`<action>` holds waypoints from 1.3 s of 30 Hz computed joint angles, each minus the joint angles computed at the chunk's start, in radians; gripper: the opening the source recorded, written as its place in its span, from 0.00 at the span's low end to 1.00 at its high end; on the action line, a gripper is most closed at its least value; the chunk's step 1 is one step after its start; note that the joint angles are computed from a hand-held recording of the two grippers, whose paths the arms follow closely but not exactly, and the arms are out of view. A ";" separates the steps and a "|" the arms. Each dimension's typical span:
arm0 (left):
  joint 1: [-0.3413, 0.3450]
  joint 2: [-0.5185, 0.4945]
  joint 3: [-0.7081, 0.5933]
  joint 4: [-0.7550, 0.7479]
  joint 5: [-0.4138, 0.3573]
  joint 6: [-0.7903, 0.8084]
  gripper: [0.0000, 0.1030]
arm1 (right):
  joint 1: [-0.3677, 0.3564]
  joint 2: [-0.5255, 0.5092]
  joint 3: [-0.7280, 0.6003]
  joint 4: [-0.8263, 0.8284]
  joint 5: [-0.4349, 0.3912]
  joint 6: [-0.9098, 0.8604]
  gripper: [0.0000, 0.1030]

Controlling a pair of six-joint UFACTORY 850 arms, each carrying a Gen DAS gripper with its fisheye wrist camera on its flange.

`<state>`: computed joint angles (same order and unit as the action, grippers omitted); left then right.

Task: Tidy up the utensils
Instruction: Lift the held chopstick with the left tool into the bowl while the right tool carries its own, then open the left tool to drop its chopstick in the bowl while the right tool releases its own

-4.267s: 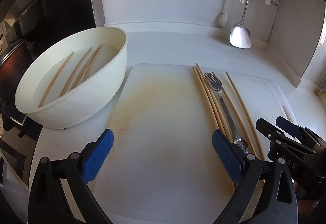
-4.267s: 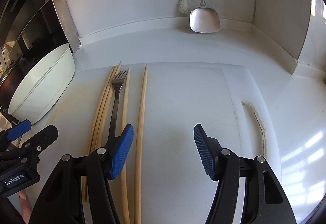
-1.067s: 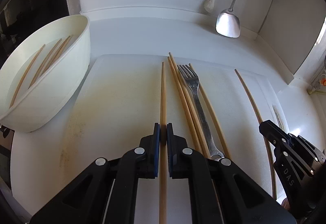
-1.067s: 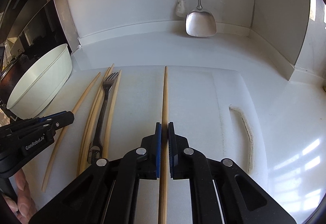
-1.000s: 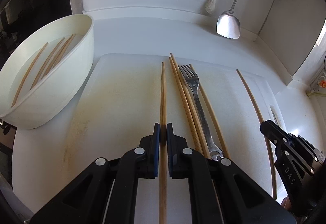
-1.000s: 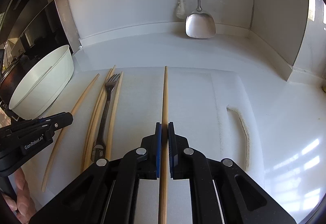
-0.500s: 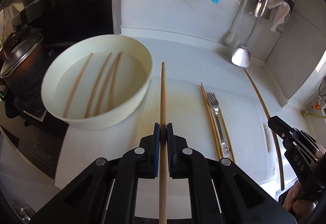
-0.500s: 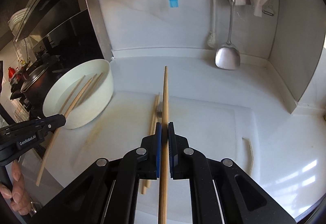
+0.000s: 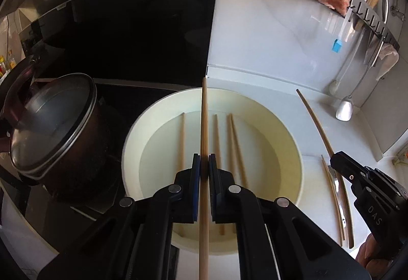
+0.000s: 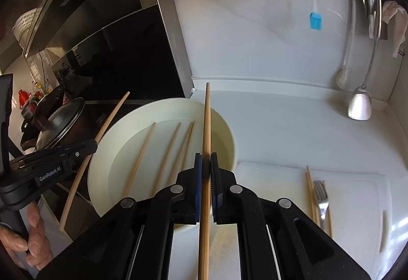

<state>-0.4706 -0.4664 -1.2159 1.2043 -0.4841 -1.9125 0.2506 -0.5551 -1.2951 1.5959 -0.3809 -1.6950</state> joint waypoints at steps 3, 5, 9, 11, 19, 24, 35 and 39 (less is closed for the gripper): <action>0.053 -0.011 0.007 -0.033 0.063 0.095 0.07 | 0.051 -0.043 -0.048 -0.039 0.034 0.094 0.06; 0.081 -0.025 0.004 -0.067 0.101 0.154 0.07 | 0.075 -0.076 -0.088 -0.108 0.048 0.191 0.06; 0.117 -0.052 -0.002 -0.119 0.158 0.219 0.07 | 0.104 -0.137 -0.158 -0.257 0.062 0.368 0.06; 0.126 -0.070 -0.013 -0.153 0.177 0.251 0.07 | 0.112 -0.169 -0.194 -0.337 0.059 0.457 0.06; 0.146 -0.152 -0.083 -0.340 0.214 0.446 0.07 | 0.118 -0.291 -0.345 -0.660 -0.013 0.826 0.06; 0.157 -0.190 -0.119 -0.491 0.229 0.601 0.07 | 0.114 -0.337 -0.406 -0.790 -0.060 0.968 0.06; 0.178 -0.239 -0.169 -0.879 0.223 0.989 0.09 | 0.115 -0.392 -0.473 -0.935 -0.130 1.131 0.06; 0.178 -0.238 -0.168 -0.902 0.225 1.016 0.13 | 0.114 -0.387 -0.465 -0.949 -0.125 1.138 0.06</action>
